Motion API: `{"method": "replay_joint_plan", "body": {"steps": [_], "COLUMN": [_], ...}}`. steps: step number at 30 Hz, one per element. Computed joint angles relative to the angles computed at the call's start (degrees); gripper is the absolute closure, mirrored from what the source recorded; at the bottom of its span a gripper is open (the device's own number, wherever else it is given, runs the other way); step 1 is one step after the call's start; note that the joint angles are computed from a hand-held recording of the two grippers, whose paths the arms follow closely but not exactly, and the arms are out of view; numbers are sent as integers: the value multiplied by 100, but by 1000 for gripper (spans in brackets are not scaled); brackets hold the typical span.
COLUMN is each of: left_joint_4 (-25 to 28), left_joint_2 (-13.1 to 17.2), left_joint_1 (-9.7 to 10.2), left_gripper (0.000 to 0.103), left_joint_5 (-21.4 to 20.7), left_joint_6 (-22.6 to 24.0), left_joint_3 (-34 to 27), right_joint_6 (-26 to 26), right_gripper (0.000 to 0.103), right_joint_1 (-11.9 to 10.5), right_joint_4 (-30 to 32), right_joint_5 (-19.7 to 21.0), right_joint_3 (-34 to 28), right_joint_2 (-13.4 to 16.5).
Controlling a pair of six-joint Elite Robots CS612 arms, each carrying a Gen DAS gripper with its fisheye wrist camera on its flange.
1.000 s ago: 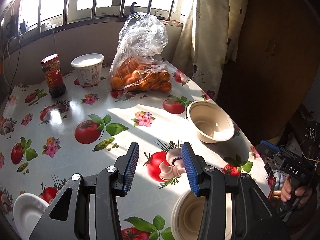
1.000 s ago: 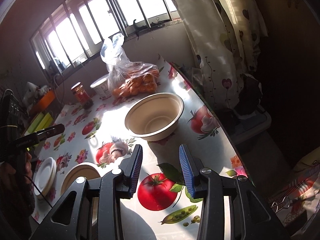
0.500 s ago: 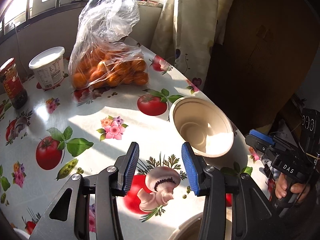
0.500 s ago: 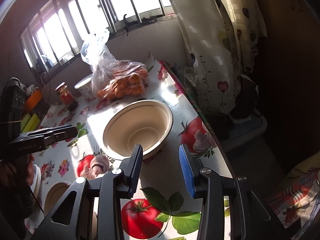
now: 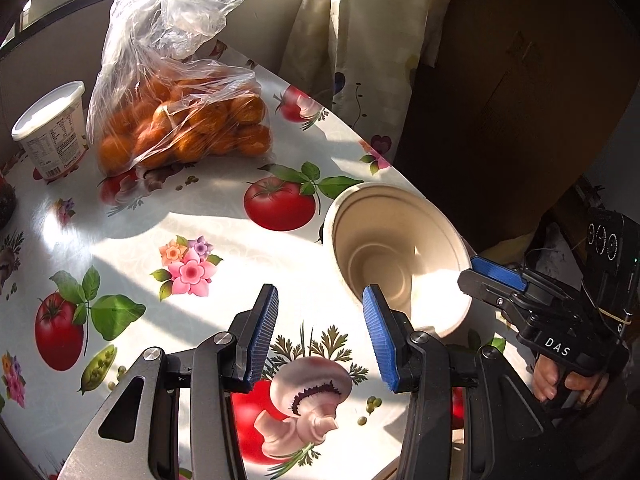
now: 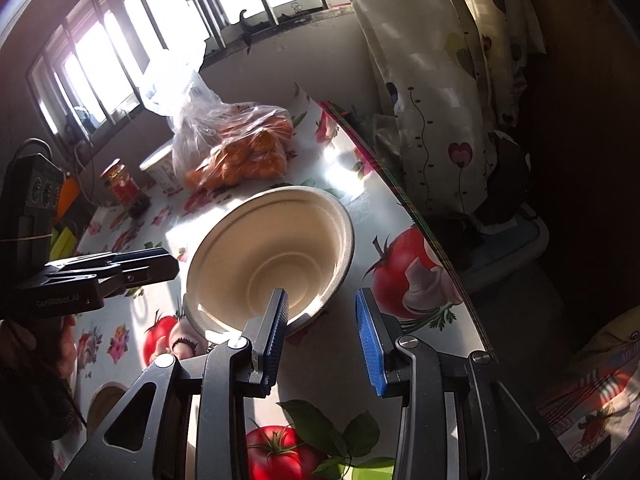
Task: Organize plates and bowls
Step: 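Move both grippers toward the remaining beige bowls on the table, then close the left gripper on a beige bowl rim while the right gripper grasps another bowl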
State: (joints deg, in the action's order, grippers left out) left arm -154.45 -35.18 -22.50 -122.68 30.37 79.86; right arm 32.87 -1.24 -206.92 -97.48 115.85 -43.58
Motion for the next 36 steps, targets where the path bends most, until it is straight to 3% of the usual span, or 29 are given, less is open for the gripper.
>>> {"method": "replay_joint_plan", "body": {"steps": [10,12,21,36], "left_joint_4": [169,195,212,101], "left_joint_2": [19,25,21,9], "left_joint_1": [-28,-38,-79,-99], "left_gripper": [59,69,83,84], "left_joint_5": [5,10,37,78], "left_joint_6": [84,135,273,297], "left_joint_3": [-42,-49,-14,43], "right_joint_6": [76,116,129,116], "right_gripper": [76,76,76,85], "right_joint_1": [-35,-46,-44,-30], "right_joint_4": [-20,-58,-106,-50], "right_joint_5": [126,180,232,157], "right_joint_3": [-42,-37,-39,-64], "right_joint_2": [35,41,43,40]}}
